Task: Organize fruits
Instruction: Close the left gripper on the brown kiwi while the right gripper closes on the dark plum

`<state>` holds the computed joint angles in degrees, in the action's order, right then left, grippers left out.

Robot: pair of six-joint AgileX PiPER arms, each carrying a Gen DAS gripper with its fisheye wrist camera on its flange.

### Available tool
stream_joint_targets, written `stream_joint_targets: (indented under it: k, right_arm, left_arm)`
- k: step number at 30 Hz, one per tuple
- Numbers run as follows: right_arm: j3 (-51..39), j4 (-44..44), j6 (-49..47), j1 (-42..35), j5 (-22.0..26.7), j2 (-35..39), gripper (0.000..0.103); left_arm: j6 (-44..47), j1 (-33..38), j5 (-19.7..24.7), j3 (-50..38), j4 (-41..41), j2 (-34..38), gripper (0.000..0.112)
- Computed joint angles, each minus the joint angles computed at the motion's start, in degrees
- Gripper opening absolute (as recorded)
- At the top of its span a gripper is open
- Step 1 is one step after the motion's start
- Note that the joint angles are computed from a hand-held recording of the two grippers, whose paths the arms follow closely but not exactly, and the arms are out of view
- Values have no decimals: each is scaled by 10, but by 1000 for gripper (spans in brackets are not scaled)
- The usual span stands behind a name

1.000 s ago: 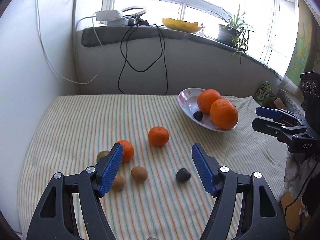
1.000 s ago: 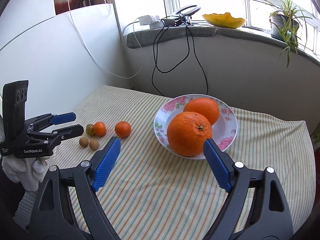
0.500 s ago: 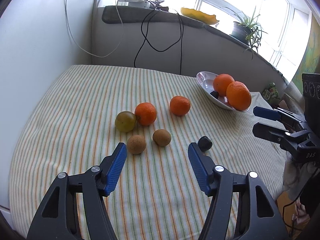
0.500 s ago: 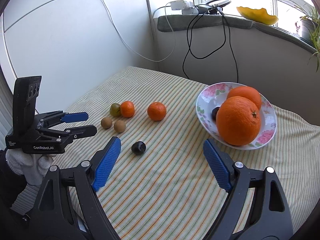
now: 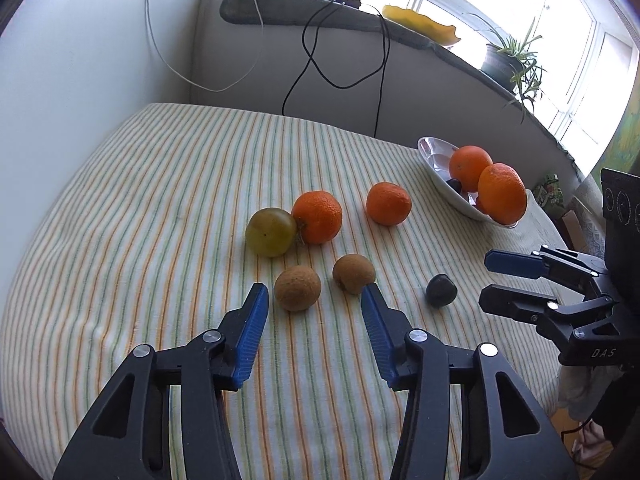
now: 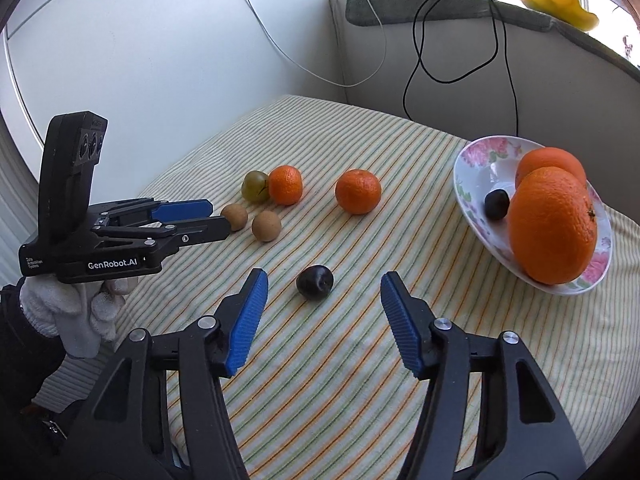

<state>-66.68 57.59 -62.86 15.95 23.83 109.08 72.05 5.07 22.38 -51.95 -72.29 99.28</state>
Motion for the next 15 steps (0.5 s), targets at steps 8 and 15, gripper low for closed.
stream_joint_targets:
  k: [8, 15]
  right_arm:
    - [-34, -64, 72, 16, 2, 39, 48]
    - [-63, -112, 120, 22, 9, 65, 42]
  left_arm:
    - [-33, -5, -9, -23, 37, 21, 41]
    - [-39, -6, -10, -32, 43, 37, 35]
